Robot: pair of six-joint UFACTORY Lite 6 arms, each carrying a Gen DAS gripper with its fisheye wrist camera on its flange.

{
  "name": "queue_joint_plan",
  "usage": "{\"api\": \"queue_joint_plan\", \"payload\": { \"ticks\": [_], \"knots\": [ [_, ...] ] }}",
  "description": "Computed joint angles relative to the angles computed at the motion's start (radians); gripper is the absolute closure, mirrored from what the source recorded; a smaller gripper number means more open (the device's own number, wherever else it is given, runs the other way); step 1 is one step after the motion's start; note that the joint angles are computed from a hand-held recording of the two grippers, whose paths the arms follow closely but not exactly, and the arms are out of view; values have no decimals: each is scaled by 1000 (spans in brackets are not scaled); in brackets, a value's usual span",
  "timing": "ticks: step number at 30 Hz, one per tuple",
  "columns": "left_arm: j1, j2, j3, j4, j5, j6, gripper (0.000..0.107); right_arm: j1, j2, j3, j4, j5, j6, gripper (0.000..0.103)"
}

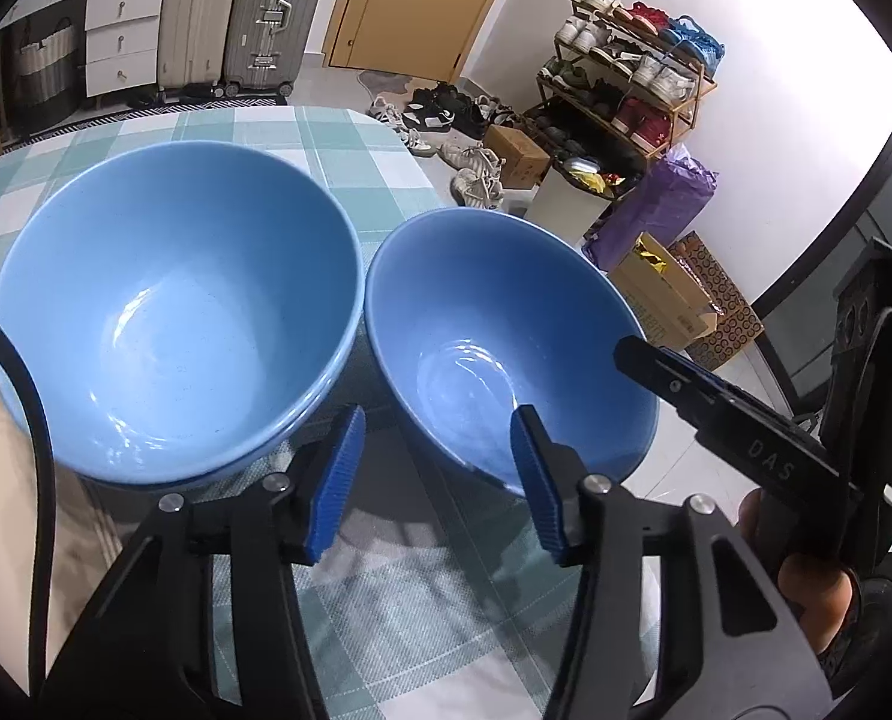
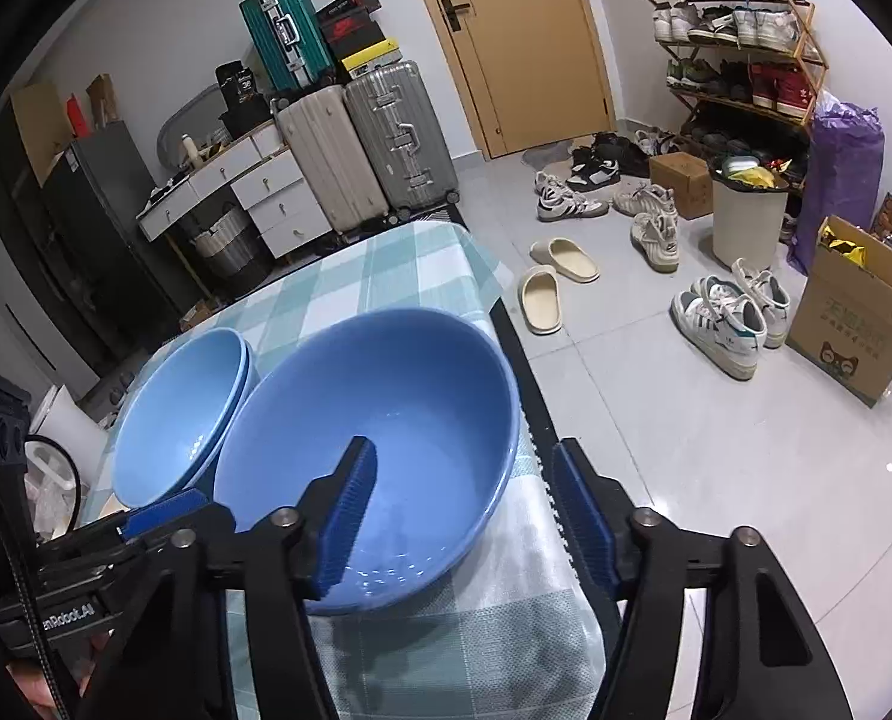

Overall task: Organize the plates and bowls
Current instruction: 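Move the left tool to the rim of the other blue bowl, then close the left tool on that blue bowl's rim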

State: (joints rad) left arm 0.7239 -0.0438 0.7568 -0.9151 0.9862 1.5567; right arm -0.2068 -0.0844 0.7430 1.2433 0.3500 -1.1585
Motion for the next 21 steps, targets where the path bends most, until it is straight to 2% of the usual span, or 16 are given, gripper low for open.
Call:
{"api": "queue_joint_plan", "payload": {
  "ticks": [5, 8, 11, 15, 21],
  "knots": [
    [-28, 24, 2, -17, -40, 7, 68, 22, 26, 5, 21, -23, -13, 54],
    [-36, 14, -12, -22, -48, 10, 75, 34, 46, 11, 11, -40, -3, 65],
    [-59, 34, -6, -33, -72, 24, 83, 39, 49, 3, 46, -54, -41, 70],
    [-67, 43, -8, -43, -83, 36, 83, 39, 42, -7, 75, -72, -75, 76],
    [-79, 58, -3, -66, -110, 64, 83, 39, 43, -9, 69, -88, -84, 77]
  ]
}}
